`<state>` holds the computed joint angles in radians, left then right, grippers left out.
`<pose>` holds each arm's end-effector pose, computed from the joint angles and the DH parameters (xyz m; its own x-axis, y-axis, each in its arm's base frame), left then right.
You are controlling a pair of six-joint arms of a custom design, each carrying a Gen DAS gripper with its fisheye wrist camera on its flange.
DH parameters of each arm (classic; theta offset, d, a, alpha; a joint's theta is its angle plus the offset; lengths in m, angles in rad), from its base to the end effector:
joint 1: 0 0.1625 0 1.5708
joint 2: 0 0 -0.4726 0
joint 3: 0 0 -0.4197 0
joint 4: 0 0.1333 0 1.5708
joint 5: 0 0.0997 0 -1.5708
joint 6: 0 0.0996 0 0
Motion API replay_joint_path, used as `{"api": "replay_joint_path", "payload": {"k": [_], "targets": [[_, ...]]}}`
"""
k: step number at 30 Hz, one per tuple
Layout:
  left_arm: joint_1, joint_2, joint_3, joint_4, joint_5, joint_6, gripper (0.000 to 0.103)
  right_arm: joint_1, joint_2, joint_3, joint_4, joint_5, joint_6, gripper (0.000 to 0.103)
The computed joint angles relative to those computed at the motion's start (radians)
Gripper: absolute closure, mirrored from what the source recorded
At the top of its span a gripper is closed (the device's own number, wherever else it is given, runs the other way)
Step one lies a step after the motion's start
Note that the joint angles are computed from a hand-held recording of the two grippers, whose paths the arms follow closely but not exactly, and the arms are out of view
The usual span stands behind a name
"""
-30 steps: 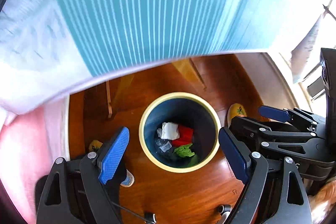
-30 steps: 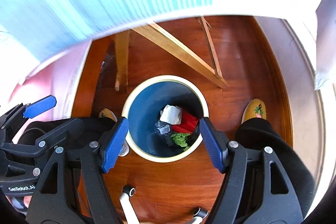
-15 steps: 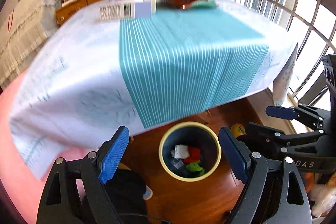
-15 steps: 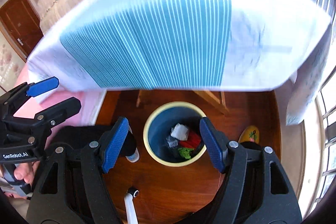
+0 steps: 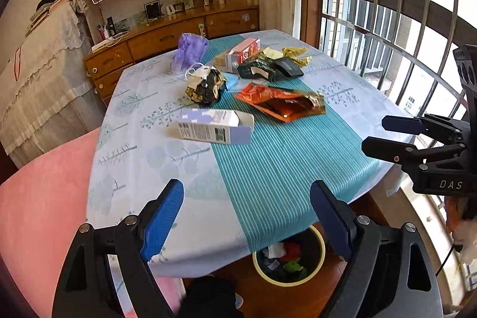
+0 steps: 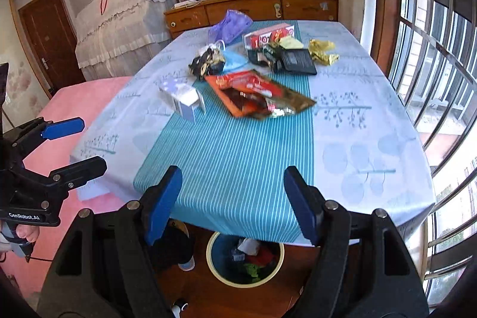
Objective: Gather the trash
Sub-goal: 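Move the right tool toward the black wrapper while the left tool approaches the snack bag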
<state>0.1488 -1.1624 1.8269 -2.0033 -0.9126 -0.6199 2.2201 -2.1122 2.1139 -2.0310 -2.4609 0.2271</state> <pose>-0.5616 -0.2806 0.2378 -0.5414 0.5699 -0.6181 0.7960 0.5841 -0.1587 0.2219 -0.1998 0.5547 -0.8131 0.0570 0.5793 -0.3686 0.7199 -0.5881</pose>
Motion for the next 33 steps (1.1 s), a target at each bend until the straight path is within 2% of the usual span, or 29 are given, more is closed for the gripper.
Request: {"api": "replay_joint_path", "payload": {"k": [5,8,13,18,21,25,29,32,33], "targets": [[0.083,0.082,-0.147,0.006,0.018,0.07,0.015,-0.089,0.096,-0.103,-0.12,0.027,-0.148,0.035],[0.143,0.142,-0.234,0.007,0.003,0.118,0.015,-0.162,0.157,-0.159,-0.189,0.054,-0.244,0.035],[0.233,0.256,-0.37,0.002,0.021,0.203,0.015,-0.289,0.251,-0.27,-0.222,0.128,-0.319,0.035],[0.311,0.364,-0.49,0.008,0.048,0.23,0.015,-0.432,0.328,-0.355,-0.29,0.193,-0.384,0.035],[0.36,0.428,-0.57,0.027,-0.003,0.244,0.015,-0.515,0.356,-0.379,-0.292,0.237,-0.393,0.035],[0.405,0.492,-0.635,0.035,-0.047,0.267,0.015,-0.622,0.382,-0.399,-0.266,0.348,-0.417,0.035],[0.433,0.527,-0.663,0.034,-0.096,0.283,0.015,-0.68,0.394,-0.38,-0.275,0.413,-0.482,0.033],[0.445,0.537,-0.662,0.006,-0.132,0.304,0.015,-0.712,0.406,-0.372,-0.277,0.434,-0.515,0.029],[0.447,0.541,-0.664,-0.002,-0.136,0.313,0.015,-0.726,0.407,-0.367,-0.286,0.456,-0.528,0.025]]}}
